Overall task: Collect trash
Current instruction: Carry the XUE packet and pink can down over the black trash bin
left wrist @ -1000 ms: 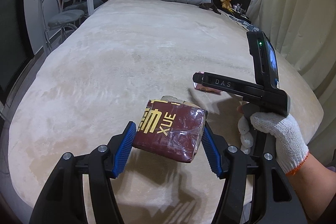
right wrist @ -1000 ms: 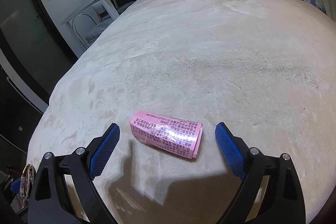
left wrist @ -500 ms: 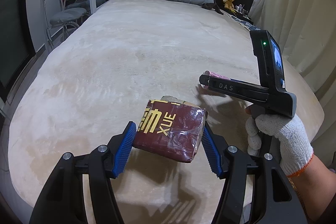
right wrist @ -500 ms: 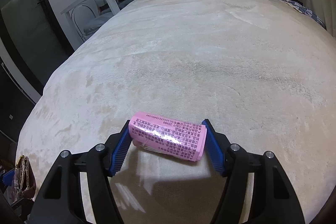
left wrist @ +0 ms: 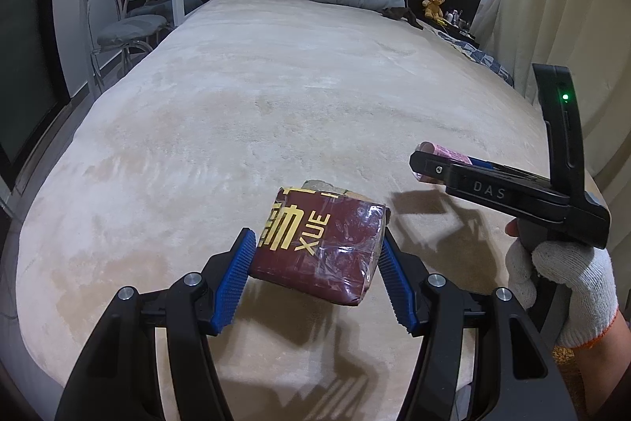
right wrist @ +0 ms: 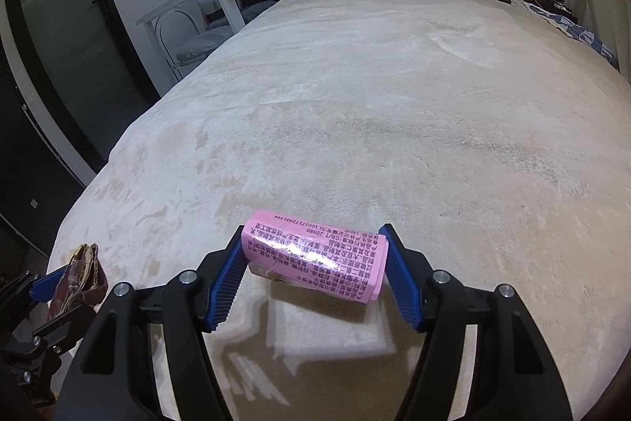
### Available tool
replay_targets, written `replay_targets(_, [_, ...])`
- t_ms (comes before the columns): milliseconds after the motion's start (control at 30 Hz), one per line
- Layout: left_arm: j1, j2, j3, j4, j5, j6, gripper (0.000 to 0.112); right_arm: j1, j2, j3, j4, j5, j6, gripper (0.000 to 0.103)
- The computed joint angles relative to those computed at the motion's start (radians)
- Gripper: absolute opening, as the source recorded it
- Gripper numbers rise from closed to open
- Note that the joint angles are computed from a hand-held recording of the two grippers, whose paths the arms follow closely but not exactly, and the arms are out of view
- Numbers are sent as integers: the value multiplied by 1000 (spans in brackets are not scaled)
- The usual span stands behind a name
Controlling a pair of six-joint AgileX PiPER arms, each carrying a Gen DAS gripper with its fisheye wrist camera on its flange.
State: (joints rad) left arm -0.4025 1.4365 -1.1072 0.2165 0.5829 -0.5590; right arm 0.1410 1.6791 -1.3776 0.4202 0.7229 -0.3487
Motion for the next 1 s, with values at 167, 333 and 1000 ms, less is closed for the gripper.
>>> replay_targets(167, [-21,-12,11,13,-4,-26,60,-36,-75,61,56,32,-77,66])
replay_targets(333, [-77,-24,19,72,-12,-97,60,-83,-153,121,96,77,-125,66])
replay_targets(1000, [-348,-137,181,403,2,-568,60,-258,-444,402,248,192,-371,66])
